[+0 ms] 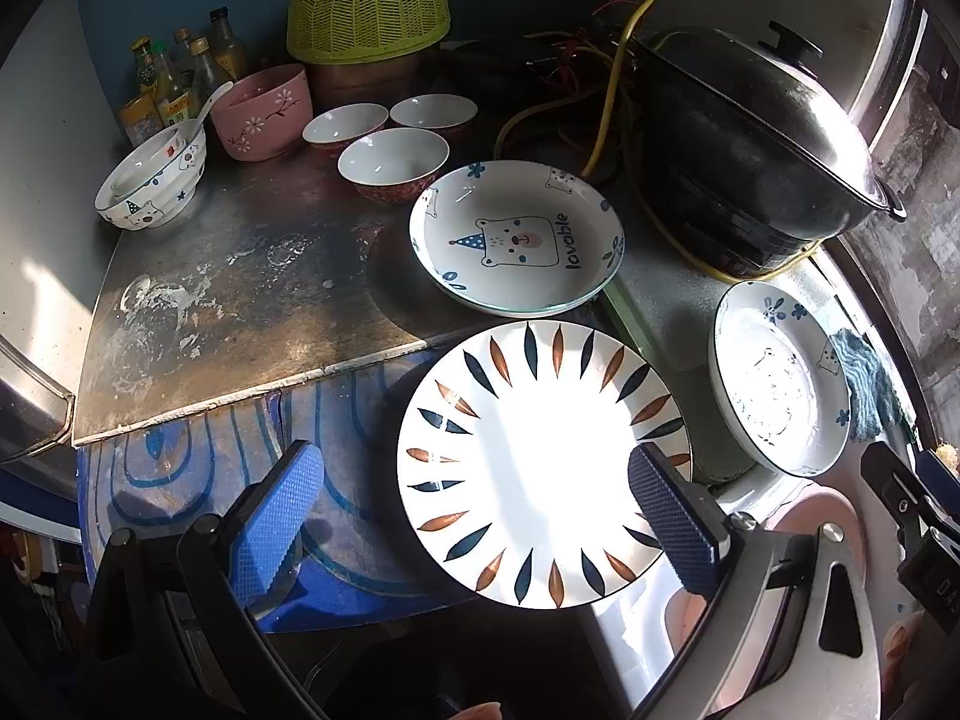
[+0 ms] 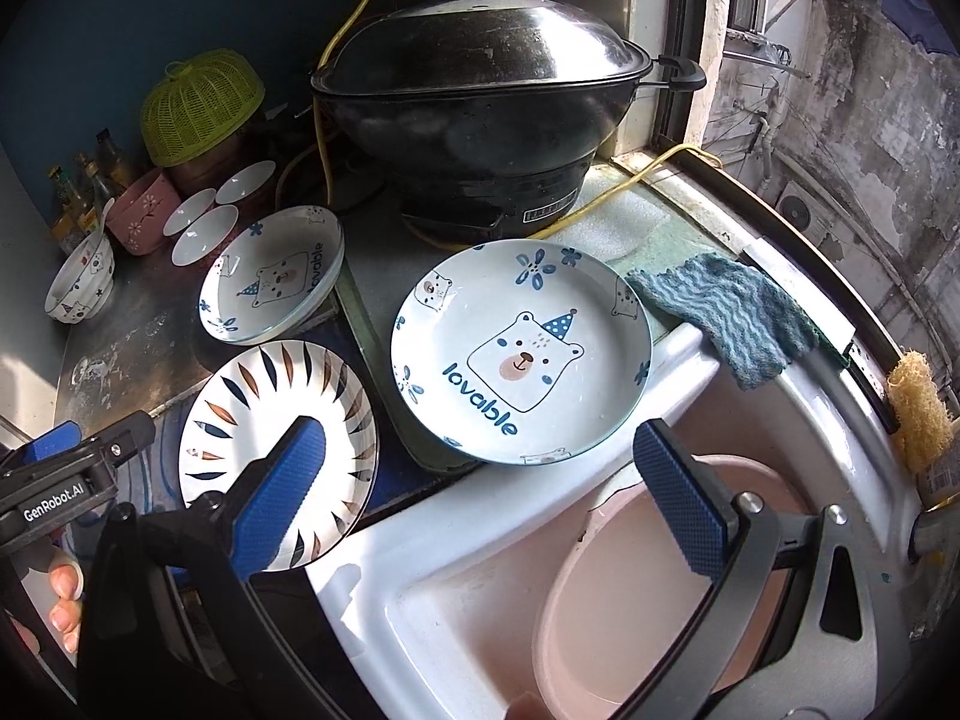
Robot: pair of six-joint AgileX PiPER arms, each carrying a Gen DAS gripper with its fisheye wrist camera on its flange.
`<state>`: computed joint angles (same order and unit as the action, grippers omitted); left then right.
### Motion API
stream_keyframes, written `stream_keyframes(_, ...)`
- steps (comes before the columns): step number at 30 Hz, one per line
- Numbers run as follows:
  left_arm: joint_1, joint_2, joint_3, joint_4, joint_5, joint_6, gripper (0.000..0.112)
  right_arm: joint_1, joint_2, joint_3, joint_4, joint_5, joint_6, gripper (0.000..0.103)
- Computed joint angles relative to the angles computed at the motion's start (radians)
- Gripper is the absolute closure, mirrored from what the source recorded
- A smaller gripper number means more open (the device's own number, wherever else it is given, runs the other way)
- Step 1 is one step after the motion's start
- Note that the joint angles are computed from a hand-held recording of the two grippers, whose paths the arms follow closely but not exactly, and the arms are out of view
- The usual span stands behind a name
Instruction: Organize plates and bowls
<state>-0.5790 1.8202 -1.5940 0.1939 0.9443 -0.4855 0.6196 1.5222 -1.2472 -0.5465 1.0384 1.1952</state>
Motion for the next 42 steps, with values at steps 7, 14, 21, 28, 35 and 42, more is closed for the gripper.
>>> stream_keyframes(7, 0.013, -0.001, 0.014, -0.029, -0.019, 0.047, 0.01, -0.006, 0.007, 0.007, 0.027, -0.039, -0.011, 0.0)
stream_keyframes(14, 0.054, 0.01, 0.041, -0.056, -0.038, 0.101, 0.01, -0.024, 0.005, 0.061, 0.083, -0.155, 0.006, 0.0)
stream_keyframes(21, 0.134, 0.053, 0.069, -0.165, -0.067, 0.249, 0.01, -0.049, 0.037, 0.165, 0.202, -0.434, -0.016, 0.016)
stream_keyframes(28, 0.23, 0.127, 0.056, -0.37, -0.079, 0.459, 0.023, -0.158, 0.124, 0.28, 0.645, -0.728, -0.354, 0.045)
stream_keyframes(35, 0.322, 0.27, -0.058, -0.578, 0.023, 0.613, 0.083, -0.176, 0.191, 0.288, 0.667, -0.783, -0.341, 0.076)
stream_keyframes(42, 0.35, 0.376, -0.154, -0.665, 0.067, 0.675, 0.089, -0.177, 0.237, 0.277, 0.648, -0.81, -0.282, 0.083)
